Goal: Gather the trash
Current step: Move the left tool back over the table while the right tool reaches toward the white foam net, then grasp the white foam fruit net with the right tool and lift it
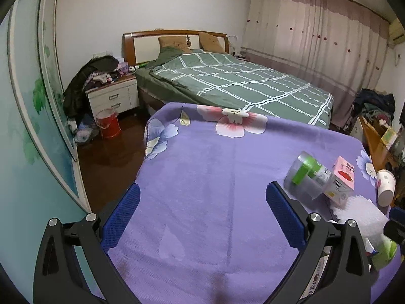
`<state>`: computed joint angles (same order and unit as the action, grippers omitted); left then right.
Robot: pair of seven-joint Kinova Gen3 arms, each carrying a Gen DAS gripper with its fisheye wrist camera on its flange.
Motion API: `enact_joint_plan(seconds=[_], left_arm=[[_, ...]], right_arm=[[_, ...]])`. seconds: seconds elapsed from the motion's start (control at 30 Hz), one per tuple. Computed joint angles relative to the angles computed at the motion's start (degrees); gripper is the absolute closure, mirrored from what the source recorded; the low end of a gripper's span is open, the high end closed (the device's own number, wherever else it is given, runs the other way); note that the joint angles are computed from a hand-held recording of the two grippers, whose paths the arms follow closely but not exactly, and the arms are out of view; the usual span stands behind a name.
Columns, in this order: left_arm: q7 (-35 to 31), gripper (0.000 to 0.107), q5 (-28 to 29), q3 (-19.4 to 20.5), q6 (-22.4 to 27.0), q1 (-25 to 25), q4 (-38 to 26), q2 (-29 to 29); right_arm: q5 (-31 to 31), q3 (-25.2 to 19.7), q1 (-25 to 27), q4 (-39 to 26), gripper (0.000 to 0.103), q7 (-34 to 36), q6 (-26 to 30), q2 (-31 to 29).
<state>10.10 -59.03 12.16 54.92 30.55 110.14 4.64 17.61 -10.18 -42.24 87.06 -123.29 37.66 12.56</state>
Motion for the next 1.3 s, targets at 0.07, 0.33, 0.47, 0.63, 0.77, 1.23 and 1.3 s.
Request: enact_joint_plan(seconds=[0.07, 0.33, 0.47, 0.63, 0.77, 1.23, 1.3], left_arm=[[0.81, 0.009, -0.18, -0.28, -1.05, -0.36, 0.46, -0.12], [1.44, 0.009, -0.96, -0.70, -4.47, -0.70, 1.42, 0.95], [1.92, 0.009, -2.07, -0.77, -2.27, 0.68, 0.73, 1.94], [2.67, 0.009, -2.07, -1.13, -2.36, 1.01, 0.81, 2.14], [2.71, 0.009, -2.37, -1.09, -1.47, 1.68, 0.57, 2.65], [5.12, 0.009, -2.28, -1.28, -0.85, 1.21, 1.38, 1.99], [4.93, 0.009, -2.40, -1.20, -0.92, 1.21, 1.28, 2.13]], right_arm=[[1.99, 0.53, -1.52, -0.97, 0.052, -1.82, 1.00, 0.86], [9.37, 2.56, -6.56, -6.14, 0.064, -6.96, 8.09, 6.08], [7.65, 2.24, -5.92, -6.65, 0.102, -4.88, 8.78, 6.69], [5.86, 1.32, -4.88, -3.01, 0.103, -3.42, 4.62, 3.44], [6.27, 0.67, -4.92, -1.81, 0.102, -2.71, 4.08, 1.43], [17.89, 4.58, -12.68, -8.45, 0.061, -7.67, 13.59, 9.96], [18.86, 4.87, -13.00, -8.16, 0.075, -8.36, 13.80, 10.01]])
